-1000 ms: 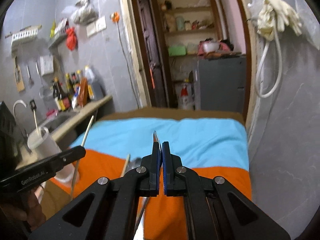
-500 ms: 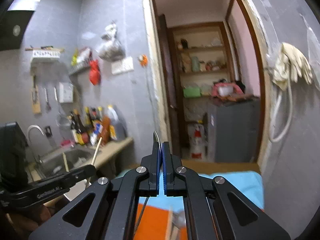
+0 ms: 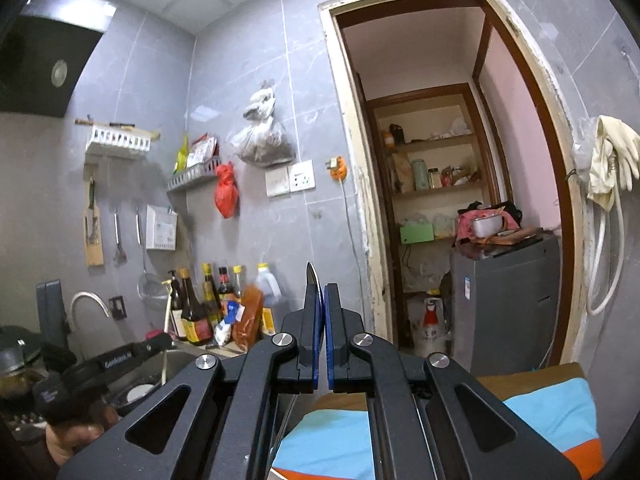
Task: Organize utensils
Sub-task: 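Lift both utensils to the white caddy and open both tools to drop them in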
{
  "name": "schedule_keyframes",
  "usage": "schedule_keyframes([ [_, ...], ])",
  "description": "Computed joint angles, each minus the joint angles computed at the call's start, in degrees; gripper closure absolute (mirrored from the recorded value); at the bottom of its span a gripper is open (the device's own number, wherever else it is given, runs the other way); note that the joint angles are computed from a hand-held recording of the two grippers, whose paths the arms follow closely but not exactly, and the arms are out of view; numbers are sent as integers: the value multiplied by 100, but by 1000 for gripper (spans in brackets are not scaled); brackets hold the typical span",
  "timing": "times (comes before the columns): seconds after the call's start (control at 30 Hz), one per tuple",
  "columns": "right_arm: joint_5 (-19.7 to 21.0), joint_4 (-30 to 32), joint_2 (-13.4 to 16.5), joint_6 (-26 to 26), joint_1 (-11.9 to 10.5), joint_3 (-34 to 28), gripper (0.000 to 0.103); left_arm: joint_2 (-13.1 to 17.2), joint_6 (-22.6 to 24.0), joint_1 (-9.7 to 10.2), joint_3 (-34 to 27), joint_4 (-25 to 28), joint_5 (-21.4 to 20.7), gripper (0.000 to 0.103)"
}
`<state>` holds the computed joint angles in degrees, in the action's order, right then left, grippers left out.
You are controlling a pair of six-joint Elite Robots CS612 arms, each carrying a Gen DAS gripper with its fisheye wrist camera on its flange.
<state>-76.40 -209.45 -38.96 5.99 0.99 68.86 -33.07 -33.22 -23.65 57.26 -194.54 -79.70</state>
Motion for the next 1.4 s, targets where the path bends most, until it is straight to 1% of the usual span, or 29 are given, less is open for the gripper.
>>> schedule_keyframes([
  [0.03, -51, -4, 66, -92, 31, -57, 102, 42, -41, 10, -28, -18, 10, 101],
  [0.13, -64, 16, 178, -132, 61, -148, 102, 88, -42, 22, -7, -103, -10, 101],
  [0.27, -13, 40, 301, -149, 74, -217, 102, 90, 193, -48, 117, -263, 124, 101],
  [0.4, -15, 58, 361, -235, 95, -221, 102, 124, 576, -130, 178, -387, 267, 101],
  [0.5, -15, 89, 391, -345, 115, -222, 102, 124, 671, -168, 254, -440, 301, 101],
  [0.6, 64, 118, 382, -518, 121, -156, 101, 93, 745, -174, 329, -377, 213, 101],
  [0.7, 195, 238, 335, -642, 106, -59, 101, 13, 756, -166, 461, -294, 39, 101],
  [0.83, 314, 443, 243, -666, 81, 80, 99, -95, 723, -135, 583, -62, -275, 100],
  [0.9, 391, 499, 184, -651, 62, 156, 98, -152, 717, -139, 649, 9, -327, 99],
  [0.93, 406, 514, 161, -642, 58, 181, 97, -188, 715, -143, 685, 53, -374, 96],
  [0.97, 445, 538, 131, -624, 47, 214, 96, -221, 705, -148, 721, 80, -400, 90],
  [1.0, 466, 553, 115, -602, 39, 239, 96, -254, 693, -154, 755, 96, -429, 86],
  [1.03, 510, 593, 73, -552, 23, 277, 95, -284, 684, -163, 786, 90, -464, 79],
  [1.07, 527, 604, 45, -519, 11, 307, 92, -318, 683, -177, 820, 73, -485, 76],
  [1.13, 563, 598, -35, -425, -24, 396, 86, -385, 762, -214, 863, 109, -532, 74],
  [1.2, 553, 591, -114, -343, -59, 480, 84, -451, 832, -257, 900, 166, -537, 70],
  [1.23, 551, 594, -147, -314, -76, 518, 81, -481, 855, -285, 910, 199, -534, 66],
  [1.27, 532, 611, -201, -272, -104, 578, 76, -512, 876, -317, 921, 206, -518, 61],
  [1.3, 502, 615, -256, -227, -135, 645, 72, -537, 901, -349, 930, 190, -508, 58],
  [1.37, 445, 571, -349, -138, -200, 773, 54, -581, 950, -405, 932, 220, -458, 48],
  [1.4, 429, 541, -390, -102, -235, 833, 51, -598, 973, -436, 931, 235, -417, 45],
])
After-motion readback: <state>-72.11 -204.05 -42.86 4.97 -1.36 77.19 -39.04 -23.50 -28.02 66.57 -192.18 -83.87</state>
